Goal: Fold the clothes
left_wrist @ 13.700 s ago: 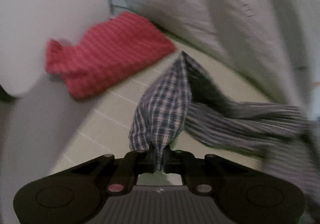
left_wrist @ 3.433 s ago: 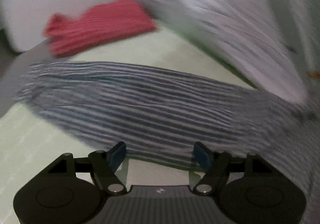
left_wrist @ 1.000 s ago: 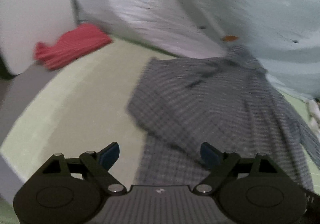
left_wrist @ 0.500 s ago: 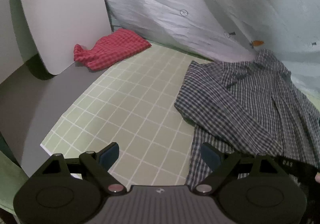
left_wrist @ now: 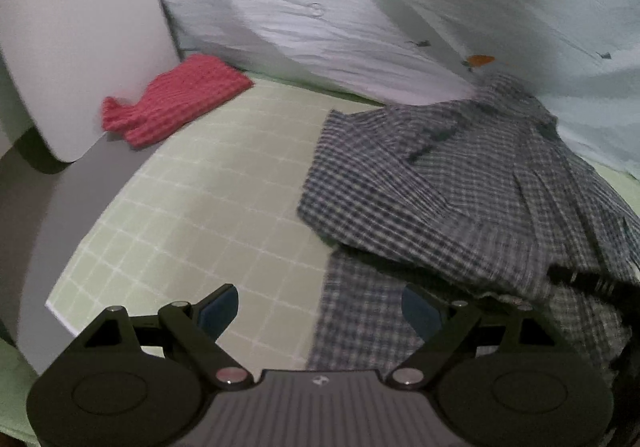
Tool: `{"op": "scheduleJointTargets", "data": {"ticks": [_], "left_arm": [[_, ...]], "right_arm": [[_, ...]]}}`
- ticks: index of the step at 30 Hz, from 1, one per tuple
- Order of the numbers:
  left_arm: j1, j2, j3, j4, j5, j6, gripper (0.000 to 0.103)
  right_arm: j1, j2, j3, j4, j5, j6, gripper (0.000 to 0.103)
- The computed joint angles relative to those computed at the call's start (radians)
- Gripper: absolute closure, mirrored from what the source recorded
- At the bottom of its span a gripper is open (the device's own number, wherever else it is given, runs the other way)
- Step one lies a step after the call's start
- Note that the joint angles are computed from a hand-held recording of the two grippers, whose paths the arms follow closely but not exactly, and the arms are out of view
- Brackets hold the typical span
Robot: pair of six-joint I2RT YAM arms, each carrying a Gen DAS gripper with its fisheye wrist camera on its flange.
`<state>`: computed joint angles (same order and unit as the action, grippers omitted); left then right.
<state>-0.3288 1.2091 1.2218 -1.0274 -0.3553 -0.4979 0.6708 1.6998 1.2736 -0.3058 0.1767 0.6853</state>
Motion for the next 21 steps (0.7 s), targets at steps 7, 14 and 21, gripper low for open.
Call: {"op": "scheduleJointTargets", "data": {"ticks": [7, 14, 21], "left_arm": [[-0.083, 0.083, 0.055, 0.012, -0.022, -0.064, 0.014], [-0.106, 0.117, 0.084, 0.009, -0.031, -0.11, 0.014], [-0.075, 0.077, 0.058, -0.005, -0.032, -0.118, 0.014]], "right_arm": [[-0.168, -0.07, 0.048, -0.048, 0.026, -0.176, 0.102], [-0.31, -0.068, 0.09, -0.119, 0.082, -0.212, 0.102], [-0.293, -0.048, 0.107, -0.208, 0.156, -0.157, 0.056]]}}
